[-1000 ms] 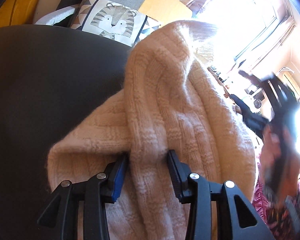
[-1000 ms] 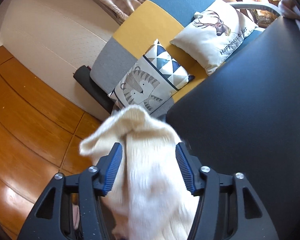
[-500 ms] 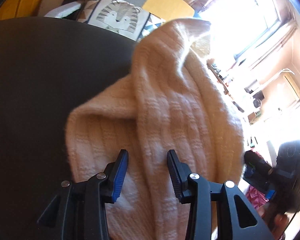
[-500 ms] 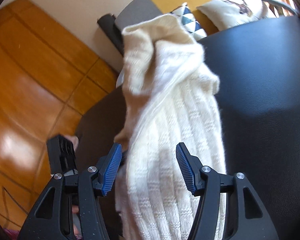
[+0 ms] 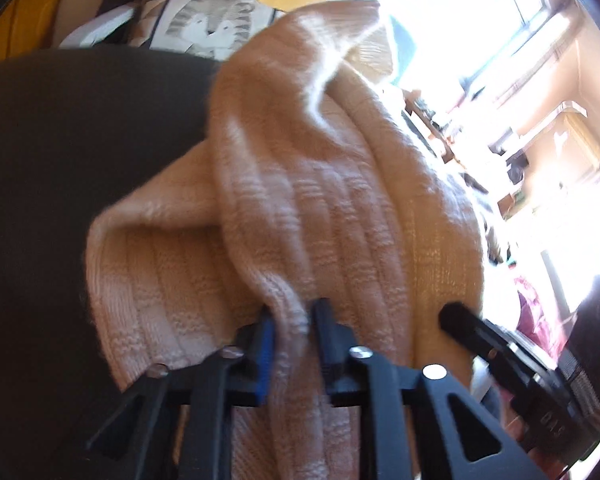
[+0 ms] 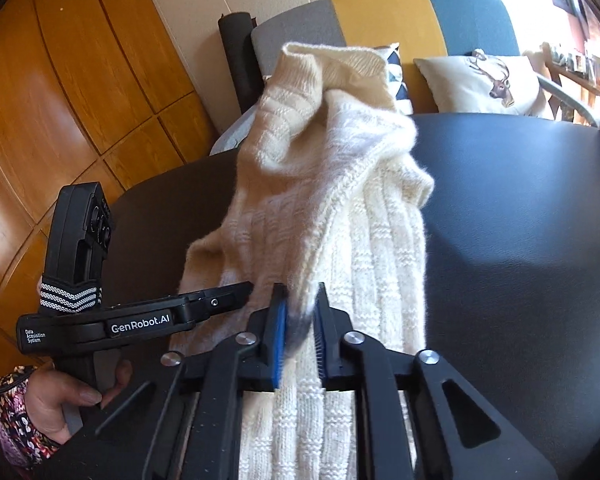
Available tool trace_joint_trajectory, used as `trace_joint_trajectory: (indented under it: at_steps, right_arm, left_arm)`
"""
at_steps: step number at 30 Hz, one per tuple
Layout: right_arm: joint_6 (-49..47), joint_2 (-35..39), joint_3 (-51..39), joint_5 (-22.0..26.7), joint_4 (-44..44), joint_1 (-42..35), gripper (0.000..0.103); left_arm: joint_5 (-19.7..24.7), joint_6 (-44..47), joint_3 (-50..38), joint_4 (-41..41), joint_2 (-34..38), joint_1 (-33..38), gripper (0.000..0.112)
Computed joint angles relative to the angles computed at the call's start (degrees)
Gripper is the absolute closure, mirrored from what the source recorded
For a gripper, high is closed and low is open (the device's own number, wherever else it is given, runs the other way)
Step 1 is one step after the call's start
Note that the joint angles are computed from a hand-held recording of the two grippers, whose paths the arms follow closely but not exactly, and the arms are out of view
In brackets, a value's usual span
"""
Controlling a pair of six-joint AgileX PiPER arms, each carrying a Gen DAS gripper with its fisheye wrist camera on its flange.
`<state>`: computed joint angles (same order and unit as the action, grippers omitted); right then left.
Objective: Fold clothes
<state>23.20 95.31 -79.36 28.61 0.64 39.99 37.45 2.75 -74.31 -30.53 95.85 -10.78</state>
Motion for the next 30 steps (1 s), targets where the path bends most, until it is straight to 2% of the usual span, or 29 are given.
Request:
trace_joint_trajectory:
  at_steps: [3,8,10,13,14,16,17,18,19,20,21,25,28,30]
  right_arm:
    - [1.92,-1.27,0.49,-0.16,-2.91,-0.39,0.094]
    - [2.91,-1.74,-0.67,1.05,-4.03,-2.74,0.094]
    - [5.23,-1.52,-1.30,1.10,-6.64,-3.40,0.095]
    - [8.52,-2.08,-1.81,1.50,-10.46,-4.97,0.095]
    - [9.45,-2.17,-2.20,1.91,-11.65,-5.68,0.095]
    - [10.86,-2.19,-3.09,2.81,-13.76,-7.19,0.095]
    - [11.04,-2.07,-3.61,3.36,-14.54,-8.09,0.095]
    - [10.87,-1.79,-4.34,3.92,-15.03,-9.01,0.095]
    - [10.09,-1.42,-5.24,4.55,-14.99,-9.96,0.095]
    - [9.05,-1.09,-6.12,5.24,-14.69,-10.95,0.095]
    - [8.22,-0.64,-6.98,5.76,-14.52,-11.85,0.095]
    - [6.21,1.92,-10.86,7.86,-14.94,-14.56,0.095]
    - [4.68,4.56,-14.59,9.37,-15.13,-16.55,0.095]
    - [3.65,6.48,-17.56,10.61,-14.95,-18.02,0.095]
  left_arm:
    - [0.65,-1.71,-2.15,2.91,0.08,-0.82,0.104]
    - [1.35,0.79,-3.79,-0.19,-0.04,0.45,0.105]
    - [1.89,2.92,-4.31,-2.79,-0.30,1.68,0.105]
    - [2.65,3.02,-6.21,-2.05,-1.09,3.18,0.106]
    - [3.29,3.66,-7.10,-2.25,-1.25,4.08,0.106]
    - [6.73,8.00,-10.63,-3.08,-0.82,10.69,0.107]
    - [6.53,8.83,-11.10,-3.30,-1.10,11.82,0.107]
    - [7.44,7.36,-9.27,-1.31,-3.67,11.29,0.107]
    - [6.07,5.55,-5.63,0.50,-7.31,10.42,0.107]
    - [6.56,5.54,-4.23,1.30,-9.21,11.38,0.107]
    - [6.23,5.56,-4.48,2.06,-8.82,11.99,0.107]
    - [11.95,0.87,-10.69,9.67,-8.73,13.56,0.107]
    - [9.42,5.37,-6.46,9.77,-8.68,17.38,0.107]
    - [9.56,6.20,-6.93,11.34,-8.28,19.80,0.107]
